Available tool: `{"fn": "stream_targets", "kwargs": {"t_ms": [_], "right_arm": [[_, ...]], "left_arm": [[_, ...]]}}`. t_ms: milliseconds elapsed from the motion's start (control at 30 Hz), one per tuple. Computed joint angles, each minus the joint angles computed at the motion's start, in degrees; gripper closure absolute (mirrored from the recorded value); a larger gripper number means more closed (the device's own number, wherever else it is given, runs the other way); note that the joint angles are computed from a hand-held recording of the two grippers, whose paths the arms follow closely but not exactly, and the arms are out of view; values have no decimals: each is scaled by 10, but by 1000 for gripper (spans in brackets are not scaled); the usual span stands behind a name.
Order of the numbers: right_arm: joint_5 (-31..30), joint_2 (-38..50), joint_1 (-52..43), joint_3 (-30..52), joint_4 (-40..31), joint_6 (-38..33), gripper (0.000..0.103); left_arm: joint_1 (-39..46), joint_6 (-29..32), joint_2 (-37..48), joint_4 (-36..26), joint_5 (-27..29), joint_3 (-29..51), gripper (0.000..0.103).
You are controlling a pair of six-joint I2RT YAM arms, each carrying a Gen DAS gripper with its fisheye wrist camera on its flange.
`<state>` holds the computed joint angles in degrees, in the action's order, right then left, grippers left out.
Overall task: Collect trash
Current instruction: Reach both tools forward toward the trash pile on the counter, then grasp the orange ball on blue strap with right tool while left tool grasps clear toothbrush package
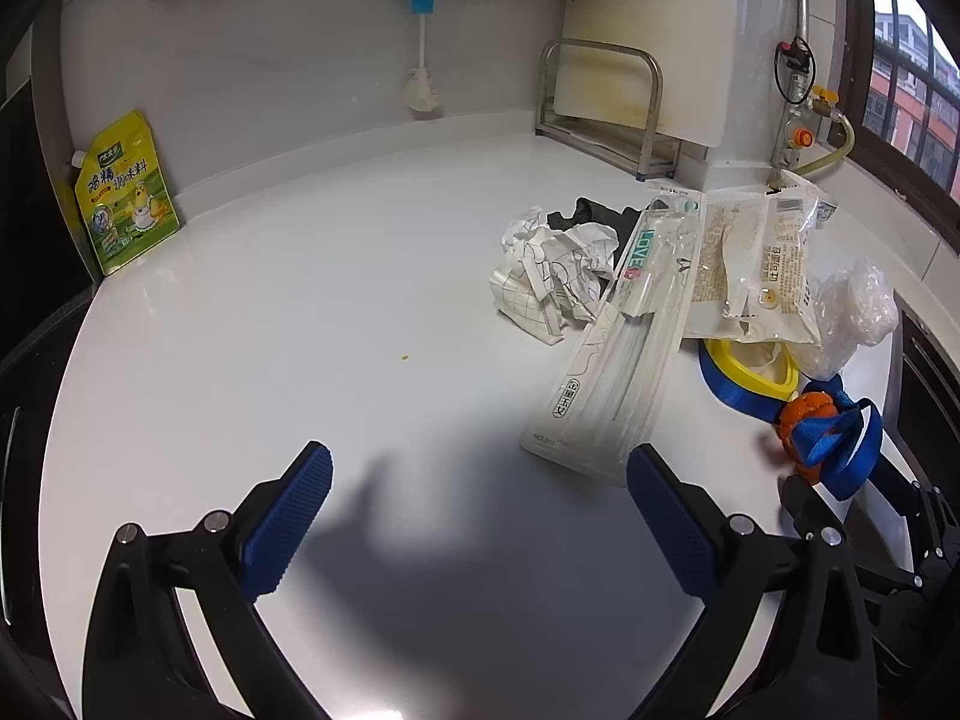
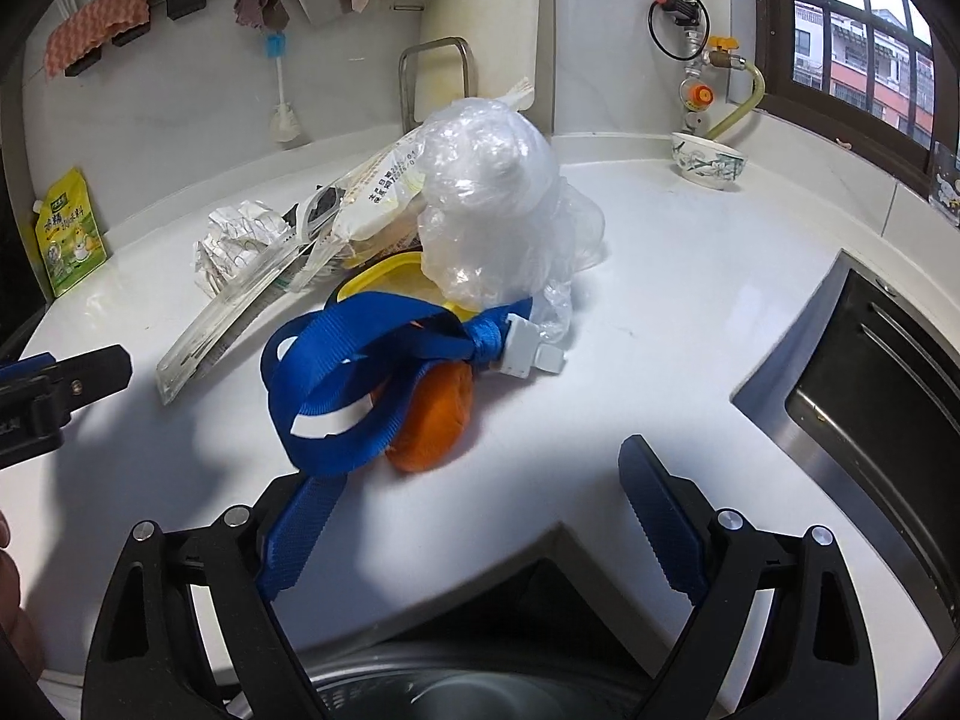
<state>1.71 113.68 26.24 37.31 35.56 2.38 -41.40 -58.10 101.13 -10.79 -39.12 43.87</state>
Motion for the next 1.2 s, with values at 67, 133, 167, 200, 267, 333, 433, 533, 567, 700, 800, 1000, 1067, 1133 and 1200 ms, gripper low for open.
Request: {"fn": "stream_targets", "kwargs": {"t_ms": [67, 133, 167, 200, 267, 333, 433, 533, 567, 700, 800, 1000, 1067, 1133, 1200], "right_arm": [[3, 4, 2, -2, 16, 1, 21], [6, 5, 5, -2, 18, -2, 37], [6, 6, 6, -1, 19, -4, 39], [7, 6, 7, 1, 18, -5, 44], [6, 6, 8, -1, 23, -7, 58], [-4, 1, 7, -4, 21, -12, 73], [-10, -14, 7, -19, 22, -24, 85], [-29, -36, -6, -36, 19, -28, 85], [-39, -44, -14, -40, 14, -27, 85], [-87, -68, -49, -52, -13, -35, 86], [-114, -74, -70, -58, -24, -40, 86], [-153, -82, -103, -61, -42, -47, 86], [-155, -83, -104, -64, -42, -46, 86], [-163, -85, -109, -64, -46, -47, 86], [-170, -87, -112, -64, -49, -46, 86]], "left_arm": [[0, 1, 2, 0, -1, 1, 6], [0, 3, 5, 1, -1, 3, 6], [0, 2, 8, 0, -1, 5, 6], [0, 2, 10, -2, 0, 7, 6], [-1, 2, 12, -3, 0, 11, 6], [-1, 2, 12, -2, 2, 12, 6], [-1, 3, 12, 2, 4, 14, 6], [-3, 9, 15, 3, 5, 20, 6], [-3, 12, 16, 5, 7, 22, 6], [0, 23, 25, 9, 17, 36, 6], [10, 34, 40, 13, 32, 53, 6], [21, 46, 99, -32, 30, 127, 6], [27, 54, 120, -50, 32, 155, 6], [31, 56, 140, -72, 33, 184, 6], [35, 58, 157, -88, 31, 208, 6]]}}
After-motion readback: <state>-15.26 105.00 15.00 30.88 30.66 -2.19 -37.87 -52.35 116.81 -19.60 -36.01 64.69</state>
